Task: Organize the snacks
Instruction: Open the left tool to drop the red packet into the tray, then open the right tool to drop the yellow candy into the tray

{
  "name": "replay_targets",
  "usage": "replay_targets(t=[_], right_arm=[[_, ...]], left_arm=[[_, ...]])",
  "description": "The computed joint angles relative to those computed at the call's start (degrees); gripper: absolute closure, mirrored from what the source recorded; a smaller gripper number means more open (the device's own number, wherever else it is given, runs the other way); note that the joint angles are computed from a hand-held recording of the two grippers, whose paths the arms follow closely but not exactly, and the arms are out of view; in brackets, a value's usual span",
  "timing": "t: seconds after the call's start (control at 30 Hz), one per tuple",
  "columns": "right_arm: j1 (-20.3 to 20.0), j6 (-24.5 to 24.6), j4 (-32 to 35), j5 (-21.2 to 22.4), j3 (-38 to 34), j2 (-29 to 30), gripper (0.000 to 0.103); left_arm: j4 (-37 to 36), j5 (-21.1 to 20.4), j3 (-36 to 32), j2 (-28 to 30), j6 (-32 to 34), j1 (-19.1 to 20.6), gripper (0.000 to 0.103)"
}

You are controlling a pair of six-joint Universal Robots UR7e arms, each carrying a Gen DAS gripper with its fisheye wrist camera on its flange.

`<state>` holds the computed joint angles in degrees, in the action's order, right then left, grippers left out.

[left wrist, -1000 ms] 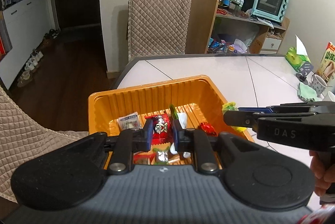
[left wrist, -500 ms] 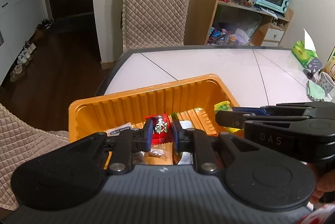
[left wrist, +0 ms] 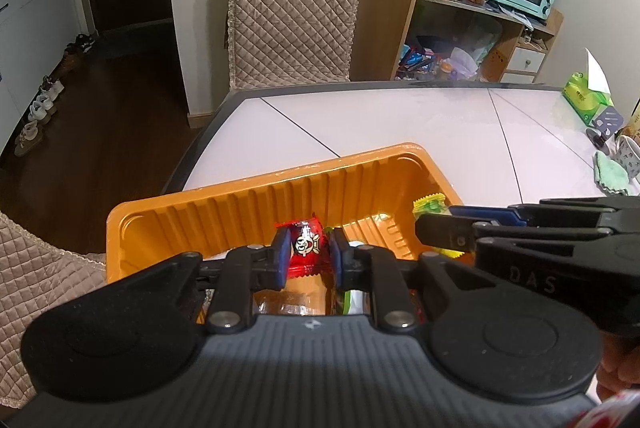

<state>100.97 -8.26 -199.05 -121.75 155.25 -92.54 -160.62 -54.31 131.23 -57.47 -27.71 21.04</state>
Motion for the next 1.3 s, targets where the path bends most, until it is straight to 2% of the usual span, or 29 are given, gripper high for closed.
replay_targets(t=[0.07,0.57,0.9,1.03,1.07,1.1,1.13,1.2,1.3], right_arm=[[0.1,0.05,-0.02,-0.19,0.17,-0.23,0.082],[0.47,0.8,1.47,-0.72,0.12,-1.92,0.082],[0.8,0.37,0.82,-0.44,-0.82,-0.34,0.082],[0.54,-0.87,-1.78,0.44,-1.12,1.22,0.081],[0.52,-0.91,-2.15,0.72,-1.19,1.38,0.08],[0.75,-0.92,-2.95,0.4,-1.25,1.82,0.075],[0.86,-1.09,-3.57,0.37,-1.2,1.96,0.062],[1.23,-1.5,-6.16,0.24,-0.74,2.46,0.046],[1.79,-0.01,-4.01,0.23,-0.1,0.18,0.044]], left_arm=[[-0.08,0.12,-0.08,0.14,-0.27,0.17,0.07],[1.46,-0.1,0.65,-2.6,-1.26,0.86,0.067],[3.88,1.42,2.01,-5.79,-3.11,0.7,0.06],[6.2,1.74,2.59,-7.53,-5.37,0.49,0.058],[6.99,1.83,2.71,-8.03,-6.13,0.37,0.057],[7.71,1.75,2.88,-8.59,-6.73,0.25,0.056],[8.4,1.62,3.2,-9.34,-7.24,0.12,0.055],[10.11,1.79,3.69,-10.62,-8.94,-0.53,0.051],[12.53,1.73,4.65,-12.86,-11.17,-1.86,0.049]])
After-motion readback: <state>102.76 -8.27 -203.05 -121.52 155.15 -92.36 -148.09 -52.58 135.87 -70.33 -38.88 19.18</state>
